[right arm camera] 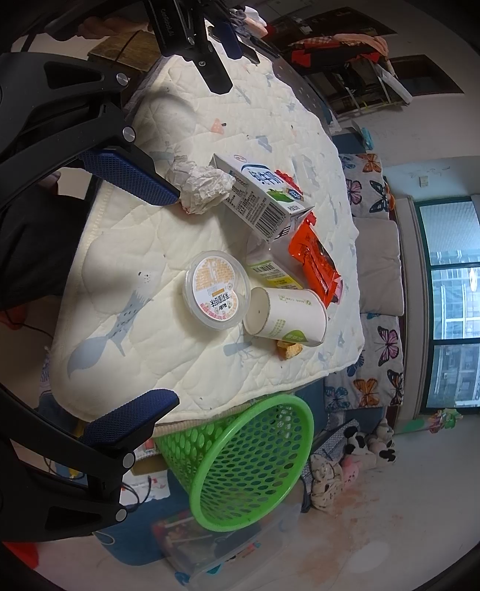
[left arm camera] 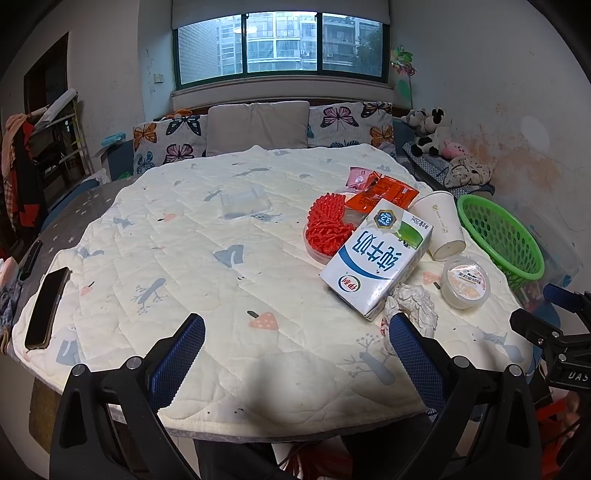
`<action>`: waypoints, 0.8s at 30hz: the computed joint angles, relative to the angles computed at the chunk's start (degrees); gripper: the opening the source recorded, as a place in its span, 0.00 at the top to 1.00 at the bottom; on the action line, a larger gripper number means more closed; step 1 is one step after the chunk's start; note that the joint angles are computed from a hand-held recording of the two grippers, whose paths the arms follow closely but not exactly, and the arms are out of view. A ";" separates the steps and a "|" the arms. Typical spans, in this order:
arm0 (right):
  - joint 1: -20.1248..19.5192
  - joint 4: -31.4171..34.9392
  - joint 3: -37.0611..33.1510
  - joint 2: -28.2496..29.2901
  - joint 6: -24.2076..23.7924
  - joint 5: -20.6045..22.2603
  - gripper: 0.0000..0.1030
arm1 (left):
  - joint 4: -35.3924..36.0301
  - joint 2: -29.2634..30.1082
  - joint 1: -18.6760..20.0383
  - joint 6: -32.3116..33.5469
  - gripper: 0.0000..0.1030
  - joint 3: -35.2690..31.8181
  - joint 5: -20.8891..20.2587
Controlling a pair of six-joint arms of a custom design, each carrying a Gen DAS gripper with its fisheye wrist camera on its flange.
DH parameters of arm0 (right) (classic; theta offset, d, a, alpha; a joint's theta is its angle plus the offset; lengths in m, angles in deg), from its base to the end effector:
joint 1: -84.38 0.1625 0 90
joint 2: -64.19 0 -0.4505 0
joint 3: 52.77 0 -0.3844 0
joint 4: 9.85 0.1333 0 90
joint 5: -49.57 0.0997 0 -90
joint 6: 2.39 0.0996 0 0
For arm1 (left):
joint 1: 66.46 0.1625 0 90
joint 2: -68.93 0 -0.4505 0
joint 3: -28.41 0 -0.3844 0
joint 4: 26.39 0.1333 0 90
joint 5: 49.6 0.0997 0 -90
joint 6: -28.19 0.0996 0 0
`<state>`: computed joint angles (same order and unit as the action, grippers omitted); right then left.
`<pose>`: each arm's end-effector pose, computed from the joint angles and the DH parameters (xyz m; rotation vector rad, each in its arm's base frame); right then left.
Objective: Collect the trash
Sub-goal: 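Move both tools toward the white milk carton and crumpled tissue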
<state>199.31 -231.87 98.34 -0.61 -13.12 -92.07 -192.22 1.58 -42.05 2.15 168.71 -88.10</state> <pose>0.1893 -0.2764 0.2147 0.2402 -2.1743 1.0247 -0.2668 -0.3531 0.1538 0.7867 2.2743 -0.8745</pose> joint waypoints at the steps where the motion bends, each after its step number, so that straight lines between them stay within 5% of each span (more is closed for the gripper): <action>1: -0.15 -0.05 0.00 0.00 -0.02 0.15 0.04 | -0.38 0.26 0.35 0.45 0.06 -0.20 -0.20; 24: -2.10 1.74 -0.73 -1.42 -0.90 2.63 0.04 | -1.44 2.15 1.96 2.70 0.06 -1.79 -0.86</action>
